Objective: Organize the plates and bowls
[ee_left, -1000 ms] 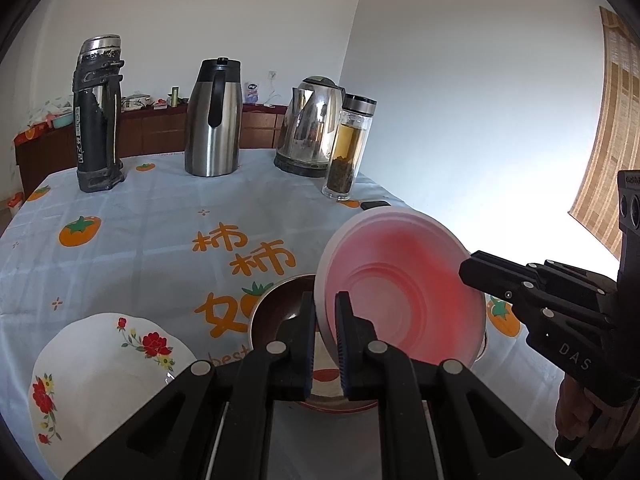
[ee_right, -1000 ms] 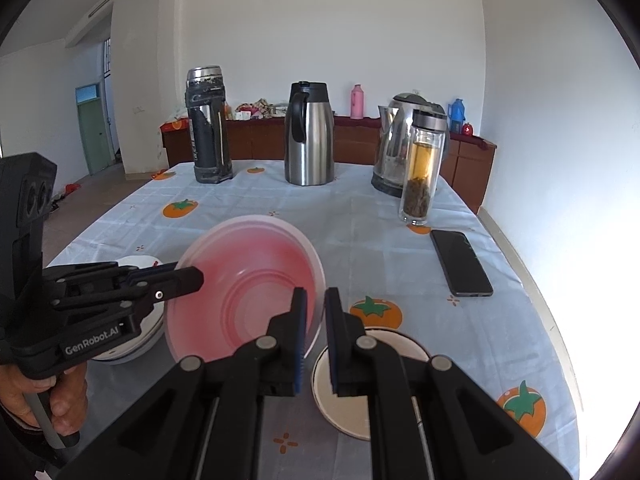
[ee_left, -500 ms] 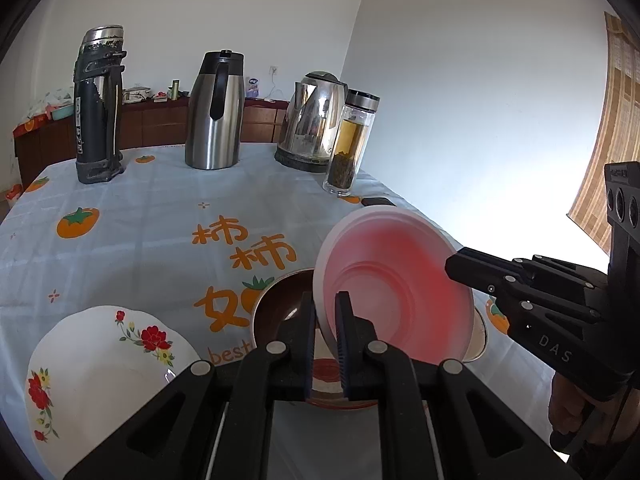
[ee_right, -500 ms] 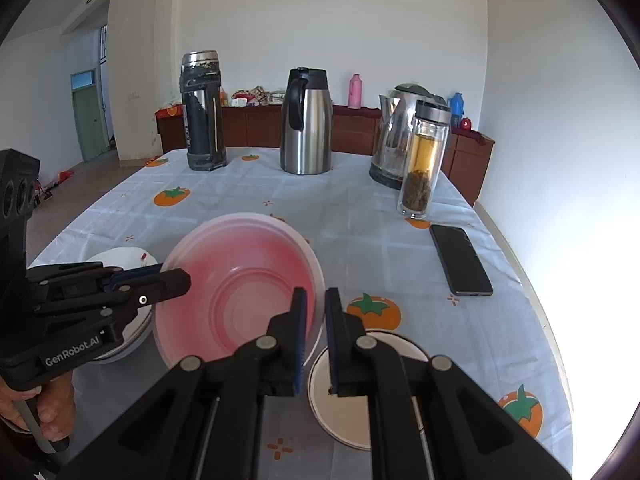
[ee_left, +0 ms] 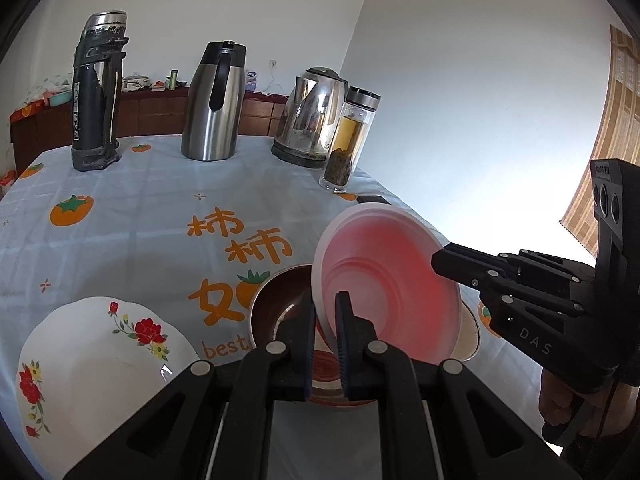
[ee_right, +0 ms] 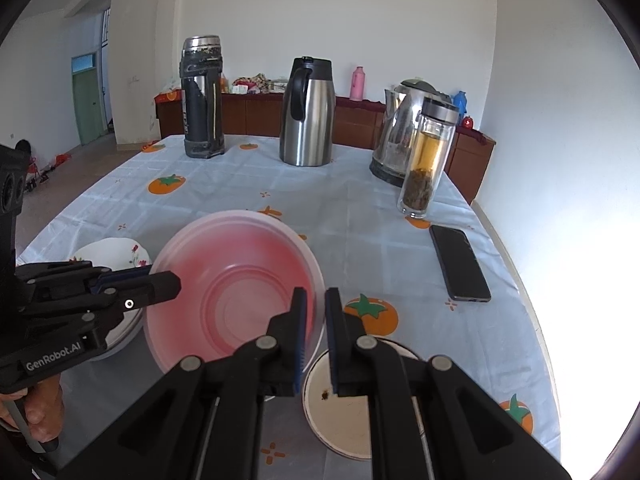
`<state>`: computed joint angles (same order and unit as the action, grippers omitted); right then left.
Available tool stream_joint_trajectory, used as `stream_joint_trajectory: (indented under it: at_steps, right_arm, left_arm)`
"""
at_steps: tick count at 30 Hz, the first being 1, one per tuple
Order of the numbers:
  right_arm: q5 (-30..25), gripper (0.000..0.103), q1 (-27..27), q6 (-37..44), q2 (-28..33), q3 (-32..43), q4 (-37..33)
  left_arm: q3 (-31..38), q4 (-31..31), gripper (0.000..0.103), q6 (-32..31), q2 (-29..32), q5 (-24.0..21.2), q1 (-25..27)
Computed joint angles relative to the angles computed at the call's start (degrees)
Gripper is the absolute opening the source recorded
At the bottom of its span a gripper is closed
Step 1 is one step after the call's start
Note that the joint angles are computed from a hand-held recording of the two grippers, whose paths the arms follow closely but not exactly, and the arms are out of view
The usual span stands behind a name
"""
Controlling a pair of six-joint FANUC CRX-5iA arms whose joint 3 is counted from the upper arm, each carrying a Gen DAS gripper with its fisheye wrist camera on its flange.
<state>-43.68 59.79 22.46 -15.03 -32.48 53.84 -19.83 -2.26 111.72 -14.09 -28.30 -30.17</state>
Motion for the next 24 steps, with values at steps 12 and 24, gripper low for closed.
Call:
stream_joint_trajectory:
  at_steps: [12, 24]
  right_arm:
    - [-3.0, 0.01, -0.4, 11.1, 3.3, 5.8, -7.4]
    - [-6.0, 0.01, -1.7, 22.1, 7.2, 12.1, -16.2]
  left_arm:
    - [-2.3, 7.7, 0.012, -5.5, -0.1, 0.7, 1.9]
    - [-3.6, 13.0, 0.013, -9.0, 0.0, 0.1, 3.4]
